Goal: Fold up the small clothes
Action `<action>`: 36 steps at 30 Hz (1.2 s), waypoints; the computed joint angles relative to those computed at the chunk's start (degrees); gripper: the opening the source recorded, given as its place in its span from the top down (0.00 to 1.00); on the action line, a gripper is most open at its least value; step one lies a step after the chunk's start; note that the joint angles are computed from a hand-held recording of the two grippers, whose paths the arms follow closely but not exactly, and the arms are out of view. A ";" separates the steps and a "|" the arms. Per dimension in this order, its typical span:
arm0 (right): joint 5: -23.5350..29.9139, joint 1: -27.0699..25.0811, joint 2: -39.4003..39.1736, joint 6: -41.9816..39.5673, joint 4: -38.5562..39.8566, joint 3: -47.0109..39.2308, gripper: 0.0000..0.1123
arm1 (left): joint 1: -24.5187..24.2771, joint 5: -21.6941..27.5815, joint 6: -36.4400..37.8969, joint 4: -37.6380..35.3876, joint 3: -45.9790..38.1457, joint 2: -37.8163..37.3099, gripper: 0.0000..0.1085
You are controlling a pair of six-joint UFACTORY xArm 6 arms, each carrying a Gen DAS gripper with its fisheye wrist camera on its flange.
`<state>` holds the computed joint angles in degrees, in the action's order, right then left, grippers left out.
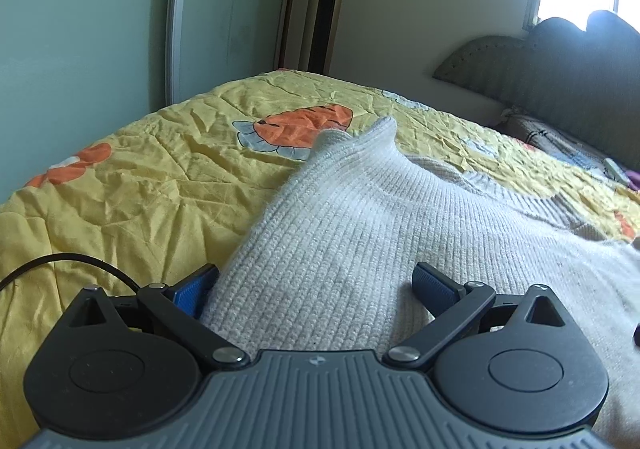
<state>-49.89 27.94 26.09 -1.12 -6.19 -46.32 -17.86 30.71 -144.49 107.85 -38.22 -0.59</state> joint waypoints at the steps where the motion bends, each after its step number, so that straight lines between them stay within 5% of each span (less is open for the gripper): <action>1: 0.30 0.99 -0.70 -1.75 -0.39 0.77 0.09 | 0.22 0.08 -1.09 0.31 0.35 -0.42 0.05; 5: -0.27 4.61 -2.82 -11.33 2.62 4.14 0.09 | 1.75 1.73 -6.79 -0.13 2.81 -2.74 0.05; 8: -2.38 3.86 -4.53 -13.28 6.05 7.20 0.09 | 5.57 -3.73 -15.82 7.36 3.49 -3.49 0.05; 14: -8.77 -10.86 -9.66 3.07 5.02 15.14 0.08 | 7.18 -8.67 -9.81 9.42 3.09 -4.04 0.05; 16: -8.70 -19.08 -9.49 12.86 -2.72 14.88 0.08 | 7.76 -9.83 -14.22 13.55 3.40 -4.35 0.05; 20: -10.45 -28.41 -2.70 25.57 -13.80 7.55 0.09 | 4.73 -2.32 -10.18 7.22 5.27 -5.20 0.05; 23: -8.69 -29.95 2.63 31.15 -22.41 -0.78 0.09 | 0.37 6.56 -2.09 1.30 5.70 -4.49 0.05; 26: -8.73 -30.32 8.65 39.07 -31.62 -10.23 0.09 | 0.44 7.14 -1.15 1.60 5.19 -4.07 0.05; 31: -5.16 -28.70 11.83 40.29 -34.78 -15.87 0.09 | 3.19 3.25 -5.84 6.52 3.65 -2.69 0.05; 36: -3.96 -28.12 10.83 38.06 -30.41 -14.65 0.09 | 6.74 -5.83 -21.35 23.67 0.53 -0.52 0.05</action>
